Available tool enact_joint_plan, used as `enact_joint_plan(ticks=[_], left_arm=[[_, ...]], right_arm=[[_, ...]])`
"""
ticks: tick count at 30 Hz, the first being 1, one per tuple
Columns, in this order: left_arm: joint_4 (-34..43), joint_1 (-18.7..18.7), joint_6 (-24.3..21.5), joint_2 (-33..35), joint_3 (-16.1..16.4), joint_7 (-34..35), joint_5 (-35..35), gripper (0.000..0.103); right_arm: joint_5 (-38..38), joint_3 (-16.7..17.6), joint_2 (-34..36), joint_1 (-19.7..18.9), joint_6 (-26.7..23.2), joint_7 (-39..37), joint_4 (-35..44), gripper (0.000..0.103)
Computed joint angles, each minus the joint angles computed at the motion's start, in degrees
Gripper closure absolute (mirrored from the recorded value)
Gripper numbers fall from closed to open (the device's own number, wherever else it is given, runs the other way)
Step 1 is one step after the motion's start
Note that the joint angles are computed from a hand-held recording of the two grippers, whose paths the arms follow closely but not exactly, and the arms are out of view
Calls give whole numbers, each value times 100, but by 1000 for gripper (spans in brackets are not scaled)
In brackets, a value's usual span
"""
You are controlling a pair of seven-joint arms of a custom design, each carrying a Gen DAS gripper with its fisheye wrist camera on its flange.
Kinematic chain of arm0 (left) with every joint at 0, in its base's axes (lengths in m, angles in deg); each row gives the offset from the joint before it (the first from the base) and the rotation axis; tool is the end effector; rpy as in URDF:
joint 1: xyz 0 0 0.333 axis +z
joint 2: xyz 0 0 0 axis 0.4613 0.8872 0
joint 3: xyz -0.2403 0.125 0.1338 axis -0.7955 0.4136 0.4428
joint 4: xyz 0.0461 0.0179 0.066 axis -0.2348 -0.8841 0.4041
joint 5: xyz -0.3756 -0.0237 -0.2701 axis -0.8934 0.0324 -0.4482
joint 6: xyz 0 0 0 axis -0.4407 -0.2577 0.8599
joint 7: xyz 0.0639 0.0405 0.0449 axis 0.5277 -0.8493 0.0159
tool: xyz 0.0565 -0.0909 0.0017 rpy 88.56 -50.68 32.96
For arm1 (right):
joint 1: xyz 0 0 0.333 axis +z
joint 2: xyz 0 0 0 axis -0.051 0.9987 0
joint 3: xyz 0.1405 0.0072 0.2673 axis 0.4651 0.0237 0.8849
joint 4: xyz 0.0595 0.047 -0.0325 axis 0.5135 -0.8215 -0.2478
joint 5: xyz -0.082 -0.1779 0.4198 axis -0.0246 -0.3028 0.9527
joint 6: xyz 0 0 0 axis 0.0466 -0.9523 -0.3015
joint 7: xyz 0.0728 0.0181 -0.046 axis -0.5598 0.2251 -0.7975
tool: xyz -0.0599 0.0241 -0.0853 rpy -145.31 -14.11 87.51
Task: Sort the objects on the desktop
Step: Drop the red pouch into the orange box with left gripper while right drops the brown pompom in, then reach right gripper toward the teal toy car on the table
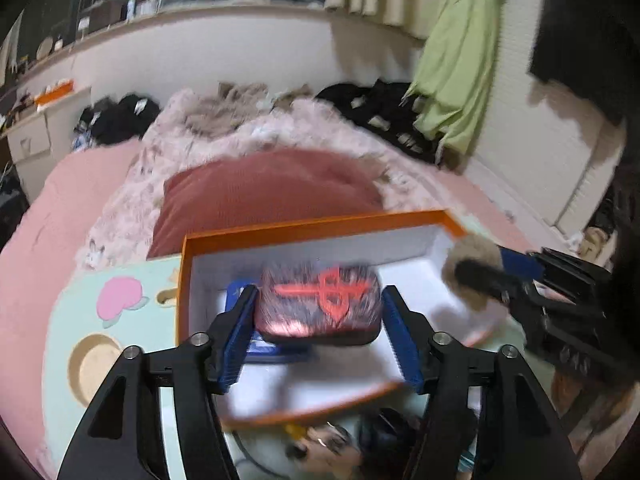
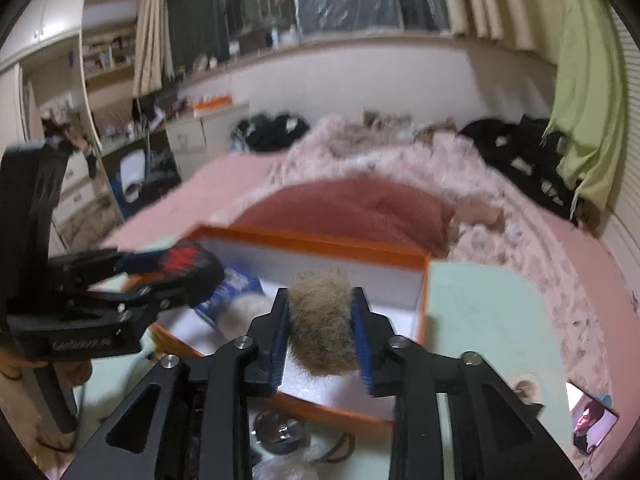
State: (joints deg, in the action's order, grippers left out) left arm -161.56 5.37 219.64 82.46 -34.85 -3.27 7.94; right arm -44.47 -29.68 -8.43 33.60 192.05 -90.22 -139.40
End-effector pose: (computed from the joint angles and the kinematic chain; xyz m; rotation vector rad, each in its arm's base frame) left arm 0.6161 -0.3934 0.3778 -1.7432 1.8016 -0.8961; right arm 0.5359 0.4784 0.3375 -1.6988 1.5924 -0.6668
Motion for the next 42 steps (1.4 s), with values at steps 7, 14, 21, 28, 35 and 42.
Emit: enact_joint_plan(ticks=[7,14,21,28,35,42], left_arm=[[-205,-145,-57,-109,58,-155,357,24],[-764,-158,194,-780,141,-1748,1869,24],[-1845,127,-298,-1648,-460,-1124,1448,23],[-2321,130,-656,-1707,-787,-328,310,23],[-2385,121,-377,-1529,-734,-254,-43,0],[-2404,89,-526,-1552,-729,-567,109,0]], right_arm=[[-687,3,-15,135,-299,361,-43,50],[-1581,77,-635,83,-222,1665,-655,47],[-1272,664,-1439,-99,-296,1626,-1717,42],[36,982,-1227,43,-740,898,-1924,42],[-165,892,-992,332,-1276,977,-1754,28],[-263,833,-1019,297,-1093,955,-1822,15]])
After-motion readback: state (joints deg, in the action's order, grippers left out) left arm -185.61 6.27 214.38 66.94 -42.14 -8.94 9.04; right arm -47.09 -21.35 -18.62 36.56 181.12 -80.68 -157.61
